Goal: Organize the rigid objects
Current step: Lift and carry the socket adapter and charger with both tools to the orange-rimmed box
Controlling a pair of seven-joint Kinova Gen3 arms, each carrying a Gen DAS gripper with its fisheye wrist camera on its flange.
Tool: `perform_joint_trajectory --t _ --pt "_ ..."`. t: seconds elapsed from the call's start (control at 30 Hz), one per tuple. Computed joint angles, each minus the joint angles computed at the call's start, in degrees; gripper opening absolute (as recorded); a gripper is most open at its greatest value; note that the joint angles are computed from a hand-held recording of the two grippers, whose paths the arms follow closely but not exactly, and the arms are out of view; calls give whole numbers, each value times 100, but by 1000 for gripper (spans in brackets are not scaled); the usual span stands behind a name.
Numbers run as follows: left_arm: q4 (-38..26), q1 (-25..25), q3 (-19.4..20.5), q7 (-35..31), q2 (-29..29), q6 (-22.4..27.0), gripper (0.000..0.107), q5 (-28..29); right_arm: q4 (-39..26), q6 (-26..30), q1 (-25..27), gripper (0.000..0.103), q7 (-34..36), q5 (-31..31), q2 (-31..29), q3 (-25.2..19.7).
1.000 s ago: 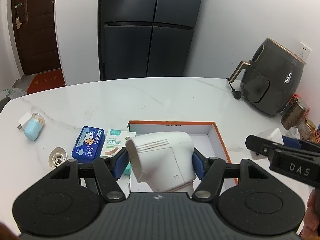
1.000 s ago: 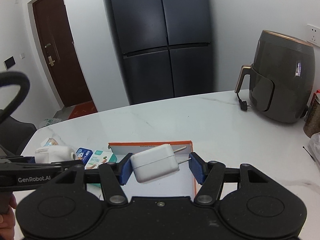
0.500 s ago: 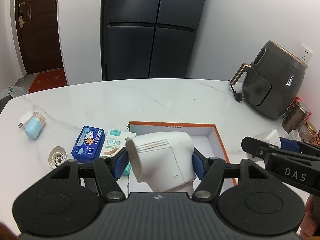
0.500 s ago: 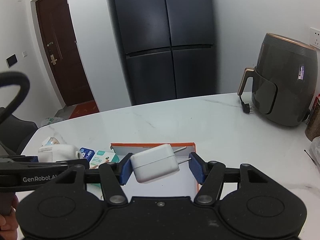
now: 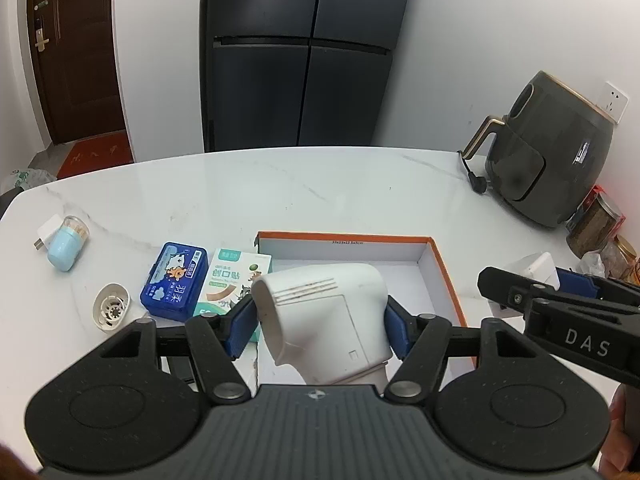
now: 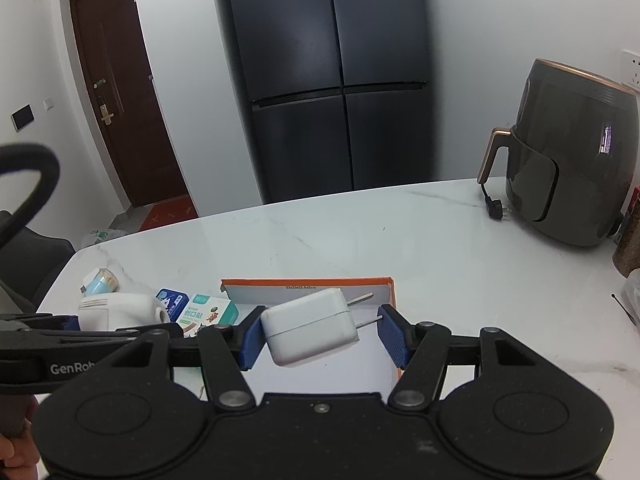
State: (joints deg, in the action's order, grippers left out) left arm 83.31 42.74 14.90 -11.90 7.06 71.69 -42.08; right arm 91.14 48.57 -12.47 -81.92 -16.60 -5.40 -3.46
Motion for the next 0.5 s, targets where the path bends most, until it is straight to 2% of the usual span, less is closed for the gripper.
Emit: perform_joint_trajectory --t 0.5 --pt "-75 -84 -116 -208 156 -113 66 214 -24 -16 1 72 -61 101 192 -50"
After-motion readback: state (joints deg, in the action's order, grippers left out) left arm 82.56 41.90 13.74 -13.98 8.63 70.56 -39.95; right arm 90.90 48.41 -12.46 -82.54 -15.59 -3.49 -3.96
